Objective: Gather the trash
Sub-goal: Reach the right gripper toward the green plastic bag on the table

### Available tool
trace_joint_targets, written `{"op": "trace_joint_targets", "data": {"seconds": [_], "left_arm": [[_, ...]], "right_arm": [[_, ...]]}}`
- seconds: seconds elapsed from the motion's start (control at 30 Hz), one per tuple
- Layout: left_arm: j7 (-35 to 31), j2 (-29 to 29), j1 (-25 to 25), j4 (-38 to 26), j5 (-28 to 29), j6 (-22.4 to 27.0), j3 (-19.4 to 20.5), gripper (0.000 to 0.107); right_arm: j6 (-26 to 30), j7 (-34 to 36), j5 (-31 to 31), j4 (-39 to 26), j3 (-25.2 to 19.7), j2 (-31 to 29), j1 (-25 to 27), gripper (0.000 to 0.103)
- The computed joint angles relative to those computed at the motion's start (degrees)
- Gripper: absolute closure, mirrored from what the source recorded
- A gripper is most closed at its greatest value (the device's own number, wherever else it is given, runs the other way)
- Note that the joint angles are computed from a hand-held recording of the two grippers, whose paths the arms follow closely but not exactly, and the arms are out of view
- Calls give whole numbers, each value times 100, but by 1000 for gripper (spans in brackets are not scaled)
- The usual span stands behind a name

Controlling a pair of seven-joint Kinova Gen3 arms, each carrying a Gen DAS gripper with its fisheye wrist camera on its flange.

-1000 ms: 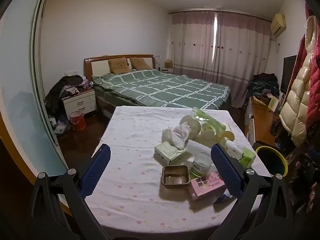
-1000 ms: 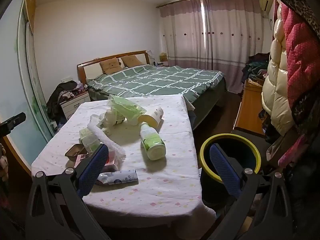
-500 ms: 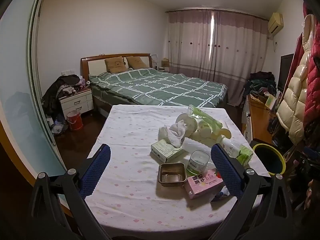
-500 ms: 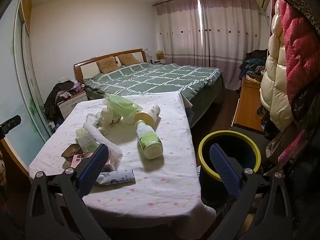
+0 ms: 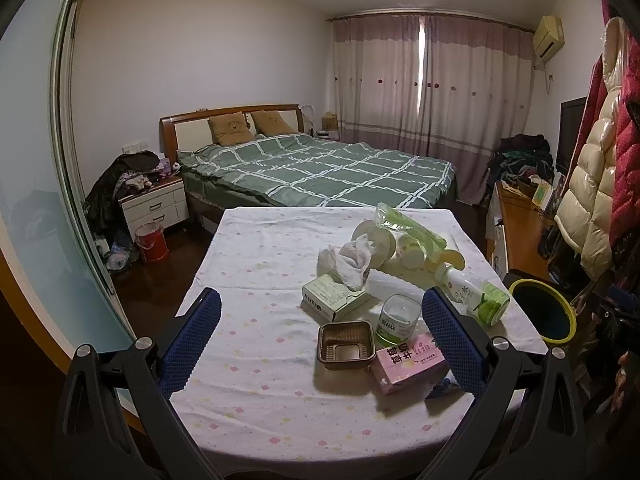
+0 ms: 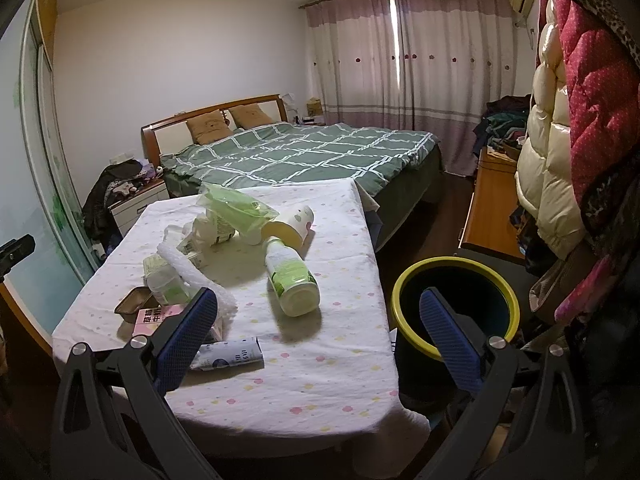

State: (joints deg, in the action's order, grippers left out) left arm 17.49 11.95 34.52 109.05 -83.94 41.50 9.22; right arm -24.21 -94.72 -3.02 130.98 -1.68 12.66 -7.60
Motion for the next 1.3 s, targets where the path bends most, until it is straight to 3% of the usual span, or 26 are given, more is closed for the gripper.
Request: {"op": "trace_joint_targets", "data": {"seconds": [0.43, 0.77, 1.3], "left_arm": [[17, -25, -25, 23, -43, 19, 5, 8], [-5, -8, 5, 3, -22, 73, 26, 8], [40, 45, 54, 29, -42, 102, 55, 8]], "right_arm": [[11, -156, 197, -2, -40, 25, 101, 6], [31, -22, -106, -3, 20, 48, -108, 6], [25, -235, 155, -54, -55, 145, 60, 6]]}}
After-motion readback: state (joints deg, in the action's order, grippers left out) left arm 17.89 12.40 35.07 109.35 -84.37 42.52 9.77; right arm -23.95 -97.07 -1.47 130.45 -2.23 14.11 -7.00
